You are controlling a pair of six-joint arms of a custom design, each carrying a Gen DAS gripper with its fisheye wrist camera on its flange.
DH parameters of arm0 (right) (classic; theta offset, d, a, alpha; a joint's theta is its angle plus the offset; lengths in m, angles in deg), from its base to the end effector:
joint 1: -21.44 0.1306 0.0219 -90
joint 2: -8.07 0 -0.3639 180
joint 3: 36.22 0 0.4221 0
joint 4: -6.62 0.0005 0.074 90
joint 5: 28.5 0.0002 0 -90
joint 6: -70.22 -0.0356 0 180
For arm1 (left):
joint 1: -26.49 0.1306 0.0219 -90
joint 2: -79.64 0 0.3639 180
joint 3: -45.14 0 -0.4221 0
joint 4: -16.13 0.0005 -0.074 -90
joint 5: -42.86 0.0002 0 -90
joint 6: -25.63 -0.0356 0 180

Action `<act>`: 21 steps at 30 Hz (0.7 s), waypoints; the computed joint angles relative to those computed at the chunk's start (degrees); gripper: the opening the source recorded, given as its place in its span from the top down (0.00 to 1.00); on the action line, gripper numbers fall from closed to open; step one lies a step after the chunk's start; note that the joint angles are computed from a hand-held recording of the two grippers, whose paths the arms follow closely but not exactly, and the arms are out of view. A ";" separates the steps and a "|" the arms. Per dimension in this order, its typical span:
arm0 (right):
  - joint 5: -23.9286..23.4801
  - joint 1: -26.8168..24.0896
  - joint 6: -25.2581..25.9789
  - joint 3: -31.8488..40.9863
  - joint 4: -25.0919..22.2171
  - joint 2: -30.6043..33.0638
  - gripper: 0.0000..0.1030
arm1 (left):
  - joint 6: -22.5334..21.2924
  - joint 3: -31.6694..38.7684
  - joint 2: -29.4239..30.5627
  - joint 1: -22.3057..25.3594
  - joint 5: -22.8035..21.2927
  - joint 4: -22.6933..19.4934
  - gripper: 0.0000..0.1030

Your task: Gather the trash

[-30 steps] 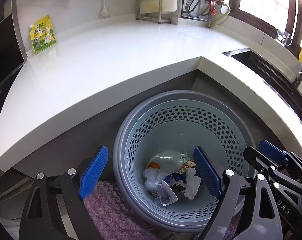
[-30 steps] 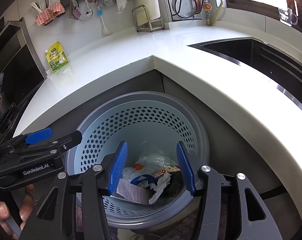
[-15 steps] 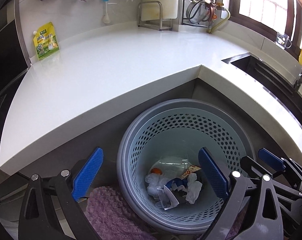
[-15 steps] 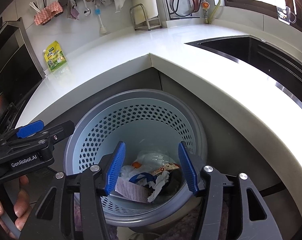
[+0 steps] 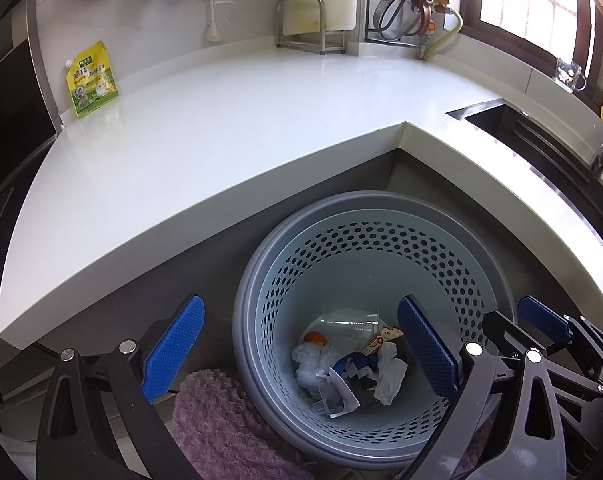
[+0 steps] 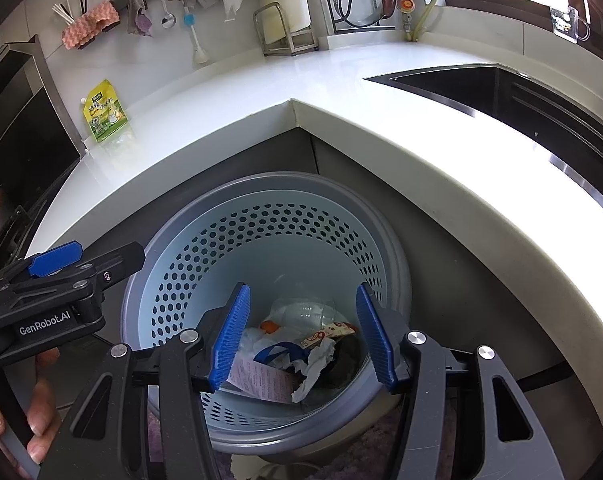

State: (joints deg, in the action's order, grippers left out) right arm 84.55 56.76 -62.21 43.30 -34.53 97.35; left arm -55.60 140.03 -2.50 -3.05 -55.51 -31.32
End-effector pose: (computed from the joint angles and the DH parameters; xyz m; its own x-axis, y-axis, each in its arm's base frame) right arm 0.4167 0.2776 0.3399 -0.6905 0.2716 -0.6704 0.1833 0.9623 0.2011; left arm 0.4918 -0.2733 0.3849 -0.7248 0.2373 -0.6468 0.3001 0.9538 0.0137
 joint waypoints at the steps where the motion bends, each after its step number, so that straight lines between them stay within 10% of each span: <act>1: 0.05 0.03 0.02 0.10 -0.07 0.09 0.48 | 0.02 0.01 0.05 0.01 -0.05 -0.04 0.07; 21: -0.03 0.06 -0.24 0.14 -0.02 0.43 0.48 | 0.51 0.19 0.85 -0.16 -0.56 -0.58 0.07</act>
